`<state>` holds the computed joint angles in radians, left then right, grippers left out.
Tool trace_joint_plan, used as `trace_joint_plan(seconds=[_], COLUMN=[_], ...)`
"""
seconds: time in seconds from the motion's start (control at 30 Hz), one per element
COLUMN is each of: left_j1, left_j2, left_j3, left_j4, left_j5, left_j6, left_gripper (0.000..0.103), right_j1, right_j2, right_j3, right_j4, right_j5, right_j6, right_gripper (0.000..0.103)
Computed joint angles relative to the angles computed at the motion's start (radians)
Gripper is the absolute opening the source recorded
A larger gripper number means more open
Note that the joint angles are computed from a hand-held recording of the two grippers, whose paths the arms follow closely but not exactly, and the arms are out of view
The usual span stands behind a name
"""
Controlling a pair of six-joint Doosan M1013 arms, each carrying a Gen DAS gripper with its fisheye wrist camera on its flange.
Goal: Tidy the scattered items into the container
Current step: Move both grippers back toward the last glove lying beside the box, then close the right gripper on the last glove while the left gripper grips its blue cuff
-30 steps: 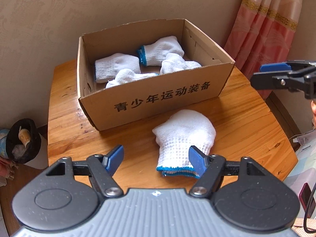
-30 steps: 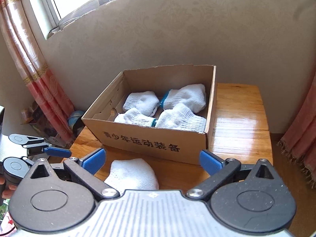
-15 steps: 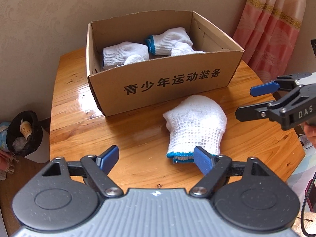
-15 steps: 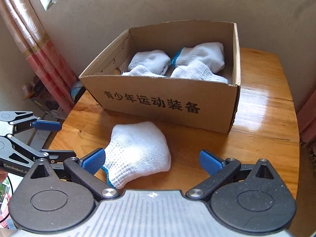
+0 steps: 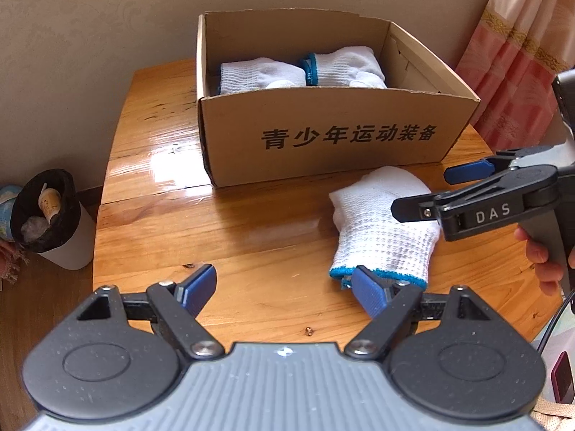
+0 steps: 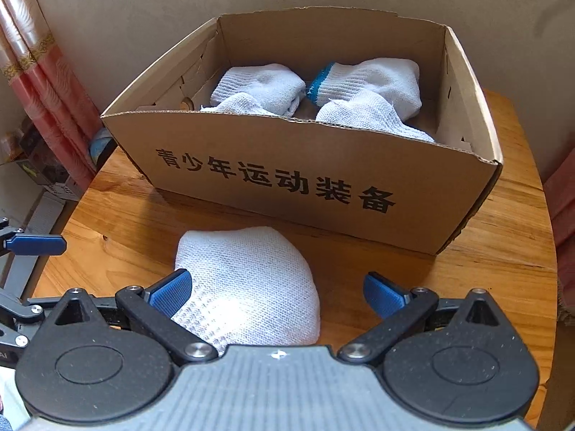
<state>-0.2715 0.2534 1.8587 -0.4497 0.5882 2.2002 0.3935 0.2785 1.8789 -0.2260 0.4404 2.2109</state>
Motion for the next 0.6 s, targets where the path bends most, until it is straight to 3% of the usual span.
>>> trace_joint_plan(seconds=[0.1,0.17,0.33,0.43,0.6], left_j1=[0.002,0.006,0.018,0.02,0.023], left_j2=[-0.005,-0.006,0.001,0.004,0.007], left_j3=[0.013,0.017,0.018,0.017,0.018], left_j4=[0.004,-0.01,-0.059,-0.063,-0.08], left_j5=[-0.026,-0.034,-0.029,-0.031,-0.03], left_j6=[-0.006,0.001,0.025,0.029,0.035], left_gripper=[0.083,0.083,0.083,0.083,0.083], right_j1=[0.013,0.01,-0.017,-0.001,-0.005], right_j2=[0.011,0.016,0.02,0.016,0.031], right_j3=[-0.006,-0.01,-0.016,-0.014,-0.042], right_j4=[-0.069,-0.025,0.239,0.149,0.162], right_j5=[0.012,0.016,0.013,-0.009,0.041], right_j6=[0.059,0.038,-0.188,-0.142,-0.157], right_gripper=[0.103,0.103,0.103,0.103,0.103])
